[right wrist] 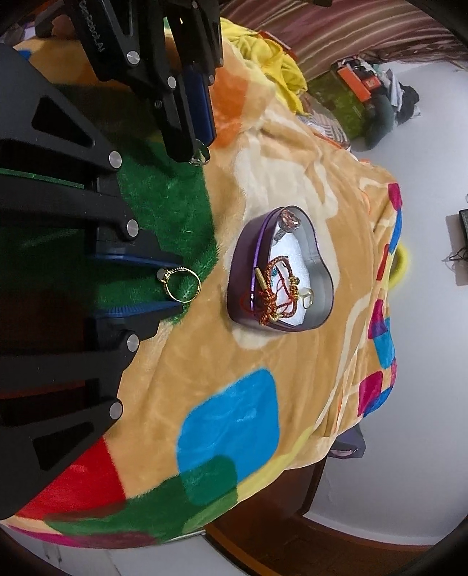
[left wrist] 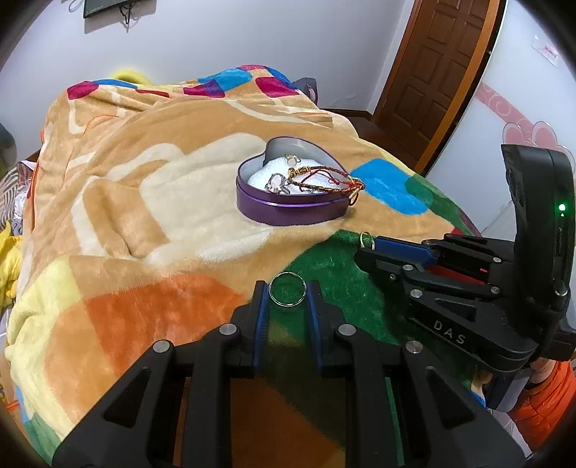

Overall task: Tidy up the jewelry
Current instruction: 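Carry both rings over the heart tin and open both grippers inside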

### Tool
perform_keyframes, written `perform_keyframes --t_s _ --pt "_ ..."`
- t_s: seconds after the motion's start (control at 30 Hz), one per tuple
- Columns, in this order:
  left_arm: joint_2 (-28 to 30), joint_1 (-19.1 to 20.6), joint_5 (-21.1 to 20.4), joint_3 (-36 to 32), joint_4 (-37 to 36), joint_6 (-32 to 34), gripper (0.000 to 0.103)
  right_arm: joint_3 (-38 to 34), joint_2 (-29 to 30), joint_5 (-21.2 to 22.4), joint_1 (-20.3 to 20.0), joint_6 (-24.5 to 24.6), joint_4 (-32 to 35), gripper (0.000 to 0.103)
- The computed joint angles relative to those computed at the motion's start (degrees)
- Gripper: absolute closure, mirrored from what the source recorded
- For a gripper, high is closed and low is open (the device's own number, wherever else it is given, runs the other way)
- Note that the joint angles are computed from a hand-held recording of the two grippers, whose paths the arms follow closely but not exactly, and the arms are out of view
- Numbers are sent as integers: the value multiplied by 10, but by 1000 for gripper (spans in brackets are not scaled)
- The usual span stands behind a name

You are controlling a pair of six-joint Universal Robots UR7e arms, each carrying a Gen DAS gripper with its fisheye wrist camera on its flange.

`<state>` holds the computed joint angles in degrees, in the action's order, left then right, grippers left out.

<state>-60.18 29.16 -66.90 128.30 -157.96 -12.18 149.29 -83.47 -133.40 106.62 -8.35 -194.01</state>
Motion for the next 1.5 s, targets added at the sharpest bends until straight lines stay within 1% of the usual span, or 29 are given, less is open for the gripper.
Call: perform_keyframes --t_s 0.17,0.43,0.63,0.83,1.1,1.27,1.5 --pt "-3 -3 4 -1 -2 0 83 -1 -4 -3 10 -2 -6 86" --pt "-15 -13 13 -8 -6 3 83 -10 -21 -14 45 -14 -15 86" --pt "-19 -16 26 -20 -17 15 83 -22 -22 -26 73 -31 -45 86" --pt "-16 -17 38 -31 -27 30 83 -35 -17 -28 86 -53 -75 86" --pt "1 -16 43 -42 -40 45 83 -54 -5 -17 77 -80 -98 86" --pt "17 -7 40 -59 -45 53 83 -61 3 -1 60 -93 -105 86" --pt "40 9 30 -87 -51 60 83 -67 8 25 27 -98 -96 86"
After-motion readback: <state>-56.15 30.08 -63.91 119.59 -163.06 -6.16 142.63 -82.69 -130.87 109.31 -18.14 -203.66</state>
